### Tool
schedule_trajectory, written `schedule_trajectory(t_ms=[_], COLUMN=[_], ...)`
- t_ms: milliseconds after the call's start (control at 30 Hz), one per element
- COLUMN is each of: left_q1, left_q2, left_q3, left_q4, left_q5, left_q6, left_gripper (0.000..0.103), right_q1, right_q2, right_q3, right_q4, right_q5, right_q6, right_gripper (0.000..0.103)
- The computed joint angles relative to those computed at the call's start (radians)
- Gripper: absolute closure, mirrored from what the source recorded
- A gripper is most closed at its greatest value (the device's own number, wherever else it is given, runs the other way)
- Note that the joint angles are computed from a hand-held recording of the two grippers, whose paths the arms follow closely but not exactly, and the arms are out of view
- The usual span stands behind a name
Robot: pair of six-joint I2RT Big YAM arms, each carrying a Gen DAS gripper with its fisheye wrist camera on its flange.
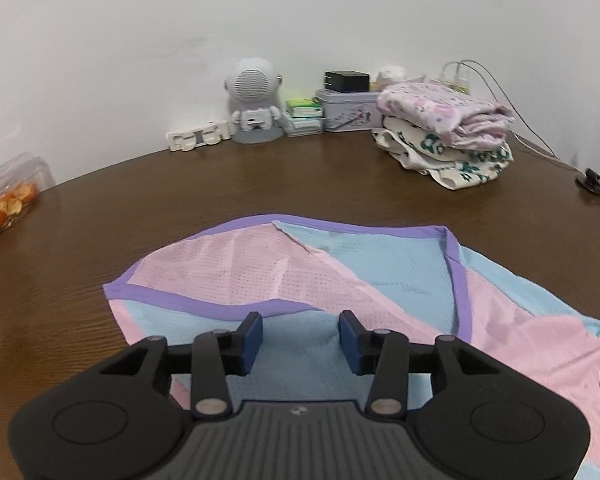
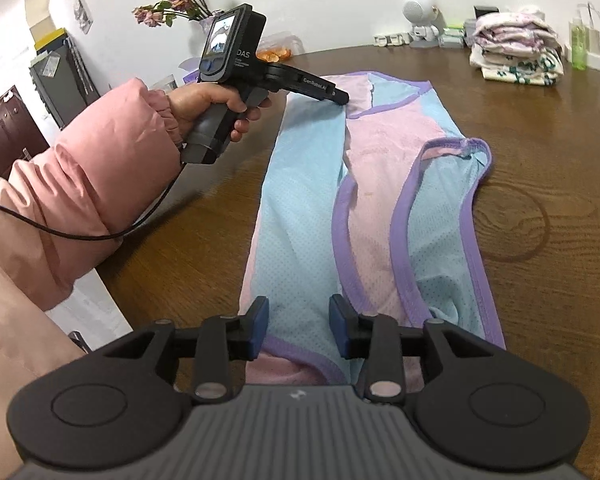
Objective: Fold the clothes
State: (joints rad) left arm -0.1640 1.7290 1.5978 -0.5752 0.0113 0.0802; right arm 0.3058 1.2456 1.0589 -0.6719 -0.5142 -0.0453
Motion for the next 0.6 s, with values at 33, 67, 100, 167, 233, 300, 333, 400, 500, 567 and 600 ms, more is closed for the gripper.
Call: schedule_trajectory(t_ms=[33,67,100,167,233,300,333,400,500,567,600], left_q1=[-0.001,-0.003,-0.004,-0.002,-0.004,-0.016,-0.023,-0.035,-0.049,-0.050,-0.048], left_q2=[0.000,-0.010,-0.021,-0.071,-0.113,-0.146,-0.157,-0.173,-0.185,-0.190,-0.195], left_q3=[0.002,-0.004,-0.013,-0.060,-0.087,-0.108,-0.119,-0.142,-0.183,-0.210,-0.223], left_q4=[-0.006,0.000,0.009,0.056,0.044,-0.004,-0.027,-0.064,-0.051,-0.021,-0.003], left_q5=[-0.003,-0.003,-0.003,0.047,0.113,0.148,0.157,0.172,0.146,0.128,0.127], left_q6=[-0.008,-0.018,-0.028,-0.030,-0.004,0.061,0.084,0.115,0.122,0.127,0.123], left_gripper=[0.061,0.062,0.062,0.062,0.065,0.087,0.096,0.096,0.096,0.095,0.094], right_q1=[-0.001,-0.002,-0.004,-0.012,-0.017,-0.013,-0.009,0.004,0.021,0.019,0.018], right_q2=[-0.003,-0.010,-0.018,-0.039,-0.054,-0.054,-0.048,-0.034,-0.013,-0.015,-0.019], right_q3=[-0.002,-0.007,-0.012,-0.029,-0.040,-0.044,-0.042,-0.035,-0.027,-0.034,-0.039], right_q4=[0.001,0.008,0.017,0.053,0.092,0.115,0.120,0.110,0.087,0.076,0.076], right_q5=[0.001,0.001,0.000,-0.011,-0.009,-0.004,-0.004,0.016,0.043,0.051,0.054], right_q6=[0.001,0.010,0.021,0.045,0.060,0.062,0.060,0.044,0.024,0.024,0.025], right_gripper=[0.065,0.063,0.062,0.060,0.060,0.060,0.060,0.062,0.063,0.064,0.064])
